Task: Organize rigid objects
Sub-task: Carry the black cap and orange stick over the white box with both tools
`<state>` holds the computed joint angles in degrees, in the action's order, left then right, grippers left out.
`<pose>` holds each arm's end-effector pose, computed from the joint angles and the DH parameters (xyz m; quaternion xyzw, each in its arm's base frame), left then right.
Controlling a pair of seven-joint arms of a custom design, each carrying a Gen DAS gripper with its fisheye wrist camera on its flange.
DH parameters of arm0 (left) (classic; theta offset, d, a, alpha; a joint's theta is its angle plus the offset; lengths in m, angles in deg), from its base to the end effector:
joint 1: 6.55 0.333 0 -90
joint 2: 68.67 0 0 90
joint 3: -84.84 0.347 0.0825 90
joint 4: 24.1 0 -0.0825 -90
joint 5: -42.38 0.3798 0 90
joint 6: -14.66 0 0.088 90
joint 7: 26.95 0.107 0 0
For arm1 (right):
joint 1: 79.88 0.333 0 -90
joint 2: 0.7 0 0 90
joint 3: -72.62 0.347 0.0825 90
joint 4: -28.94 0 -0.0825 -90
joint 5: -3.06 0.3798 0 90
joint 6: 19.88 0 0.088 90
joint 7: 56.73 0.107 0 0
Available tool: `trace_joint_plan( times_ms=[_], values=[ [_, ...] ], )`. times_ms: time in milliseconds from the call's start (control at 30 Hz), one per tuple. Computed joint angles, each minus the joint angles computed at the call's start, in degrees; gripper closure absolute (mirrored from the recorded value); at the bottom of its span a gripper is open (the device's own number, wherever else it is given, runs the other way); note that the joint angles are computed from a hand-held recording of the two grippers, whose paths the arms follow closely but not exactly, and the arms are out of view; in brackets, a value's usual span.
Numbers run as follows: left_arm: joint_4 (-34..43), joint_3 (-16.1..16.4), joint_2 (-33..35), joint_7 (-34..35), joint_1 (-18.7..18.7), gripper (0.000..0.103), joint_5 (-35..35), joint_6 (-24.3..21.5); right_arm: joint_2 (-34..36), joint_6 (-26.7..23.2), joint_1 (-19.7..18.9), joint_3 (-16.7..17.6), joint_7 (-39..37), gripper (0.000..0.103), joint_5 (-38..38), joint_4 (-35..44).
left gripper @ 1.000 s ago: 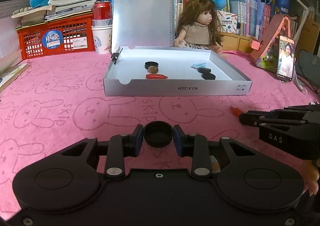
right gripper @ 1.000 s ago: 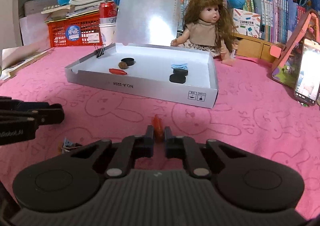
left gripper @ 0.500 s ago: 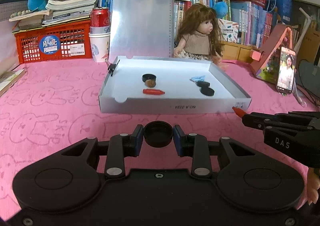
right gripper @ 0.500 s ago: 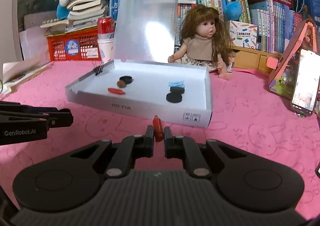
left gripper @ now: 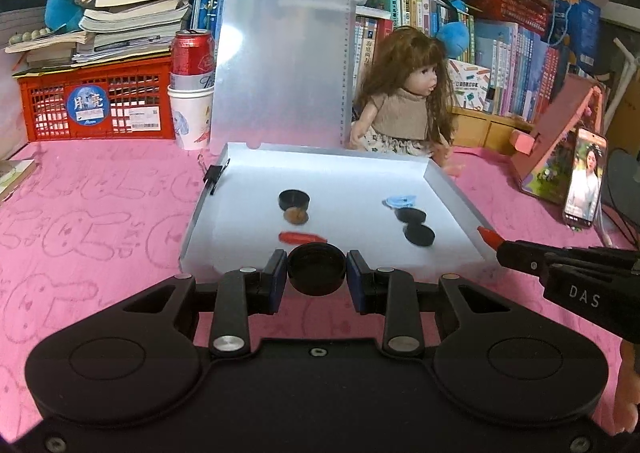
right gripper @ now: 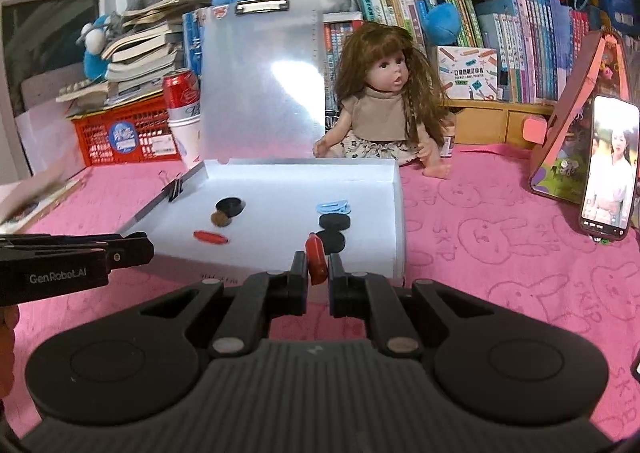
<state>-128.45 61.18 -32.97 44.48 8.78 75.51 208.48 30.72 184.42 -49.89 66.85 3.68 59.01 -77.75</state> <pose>0.6949 -0.1061 0.3670 -0.5341 0.6951 -0.4168 0.2406 0.6398 0.1873 0.3661 -0.5692 0.6544 -0.3277 0.3748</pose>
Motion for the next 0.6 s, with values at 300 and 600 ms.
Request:
trace_joint_plan(
  times_ms=[300, 600],
  values=[
    [11.48, -3.83, 6.79, 4.74, -0.51, 0.072, -5.68, -9.84, 4.74, -11.27, 8.62, -14.49, 3.51, 0.090, 6.18, 7.25],
    [17.75, -0.48, 10.22, 9.52, -4.85, 0.072, -12.61, -14.20, 9.50, -20.49, 12.56, -23.94, 15.23, 0.091, 1.16, 10.51]
  ],
)
